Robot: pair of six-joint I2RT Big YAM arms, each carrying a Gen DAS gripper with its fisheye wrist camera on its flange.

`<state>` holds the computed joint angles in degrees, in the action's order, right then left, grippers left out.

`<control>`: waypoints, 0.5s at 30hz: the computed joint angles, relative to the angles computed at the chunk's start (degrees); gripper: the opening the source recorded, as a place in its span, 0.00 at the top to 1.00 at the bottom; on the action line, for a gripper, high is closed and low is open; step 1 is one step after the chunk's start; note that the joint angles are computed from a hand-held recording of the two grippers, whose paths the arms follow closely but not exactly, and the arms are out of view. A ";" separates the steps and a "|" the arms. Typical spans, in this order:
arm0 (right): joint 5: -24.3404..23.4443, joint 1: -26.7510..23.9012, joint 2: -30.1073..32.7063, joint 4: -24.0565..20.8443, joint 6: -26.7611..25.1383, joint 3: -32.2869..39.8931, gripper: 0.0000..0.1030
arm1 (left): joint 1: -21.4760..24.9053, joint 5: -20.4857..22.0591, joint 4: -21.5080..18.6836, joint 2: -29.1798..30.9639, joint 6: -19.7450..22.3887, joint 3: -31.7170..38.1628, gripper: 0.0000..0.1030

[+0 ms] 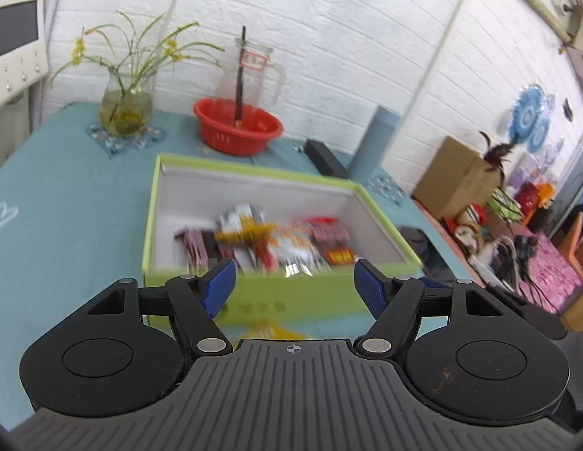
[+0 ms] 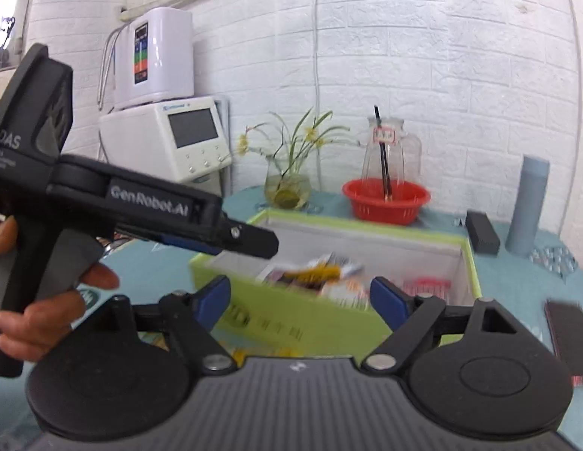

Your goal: Organize snacks

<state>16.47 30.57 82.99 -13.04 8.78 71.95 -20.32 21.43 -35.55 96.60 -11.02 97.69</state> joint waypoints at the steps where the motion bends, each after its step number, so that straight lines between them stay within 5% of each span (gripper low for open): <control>1: -0.10 0.81 -1.18 -1.00 1.11 -1.74 0.16 | -0.22 0.24 0.76 -2.14 0.25 -3.17 0.46; 7: 9.70 10.18 -8.94 -5.35 11.02 -13.64 0.16 | -2.02 1.78 3.53 -11.88 0.03 -18.40 0.45; 15: 8.73 10.71 -11.60 -5.70 19.95 -17.35 0.14 | -4.60 -1.34 -1.92 -9.14 0.93 -16.70 0.50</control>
